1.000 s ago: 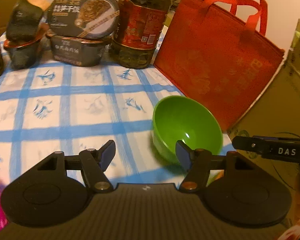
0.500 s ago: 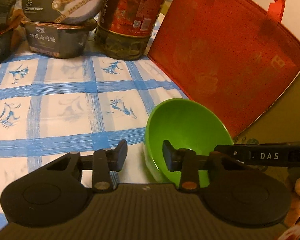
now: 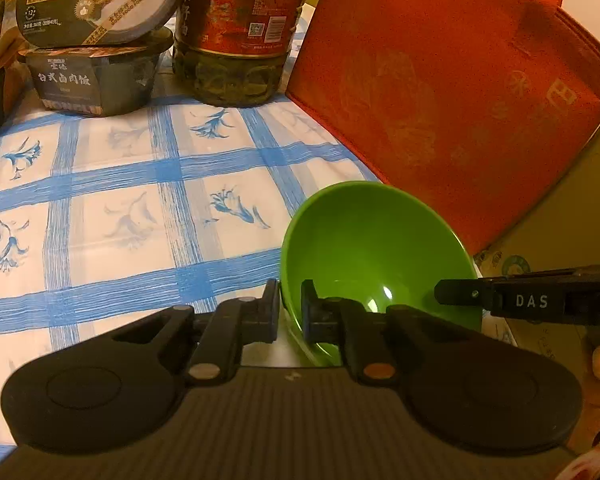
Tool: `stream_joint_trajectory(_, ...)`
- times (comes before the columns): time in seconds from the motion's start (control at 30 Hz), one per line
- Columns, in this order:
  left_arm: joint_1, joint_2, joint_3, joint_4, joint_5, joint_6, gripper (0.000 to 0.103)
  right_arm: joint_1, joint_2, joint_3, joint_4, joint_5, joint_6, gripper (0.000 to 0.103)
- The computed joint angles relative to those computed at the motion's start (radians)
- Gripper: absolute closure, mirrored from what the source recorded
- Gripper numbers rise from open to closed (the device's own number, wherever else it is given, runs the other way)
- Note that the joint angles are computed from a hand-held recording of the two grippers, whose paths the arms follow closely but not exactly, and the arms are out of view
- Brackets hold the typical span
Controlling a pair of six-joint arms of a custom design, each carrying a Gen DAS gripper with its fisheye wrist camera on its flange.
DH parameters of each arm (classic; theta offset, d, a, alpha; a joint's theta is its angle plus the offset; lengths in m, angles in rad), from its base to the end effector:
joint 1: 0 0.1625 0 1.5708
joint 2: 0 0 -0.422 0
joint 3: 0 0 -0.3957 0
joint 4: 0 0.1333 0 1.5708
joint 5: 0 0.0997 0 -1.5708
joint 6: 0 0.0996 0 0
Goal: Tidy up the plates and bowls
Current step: 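Lift the green bowl and carry it over the orange-green bowl stack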
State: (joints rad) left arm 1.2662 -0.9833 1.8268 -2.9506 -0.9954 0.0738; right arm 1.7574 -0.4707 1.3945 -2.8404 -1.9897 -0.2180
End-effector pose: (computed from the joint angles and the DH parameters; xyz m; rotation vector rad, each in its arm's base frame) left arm -0.0087 -0.6528 0.1973 0.2735 2.5208 -0.7759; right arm 0.2283 -0.7092 -0.0137 0.4415 -2.6481 0.4595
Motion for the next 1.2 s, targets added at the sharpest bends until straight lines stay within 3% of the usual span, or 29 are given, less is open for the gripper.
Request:
stream_joint_trajectory(0.3,-0.036,-0.086,0.038,0.038,0.036,-0.006,0.095,0.037,-0.028,0.031,-0.027,0.016,0.027,0.094)
stream_joint_trajectory(0.63,-0.100,-0.384,0.240,0.089,0.104,-0.042,0.095,0.172,-0.082,0.173,-0.120,0.003,0.090,0.094)
stream_joint_trajectory(0.9,-0.183,-0.662,0.451,0.239,0.171,-0.158,0.095,0.259,-0.138,0.392,-0.239,0.003,0.184,0.094)
stream_joint_trajectory(1.2,-0.349,-0.928,0.677,0.485,0.217,-0.360,0.095,0.293,-0.212,0.692,-0.418,-0.031,0.293,0.094)
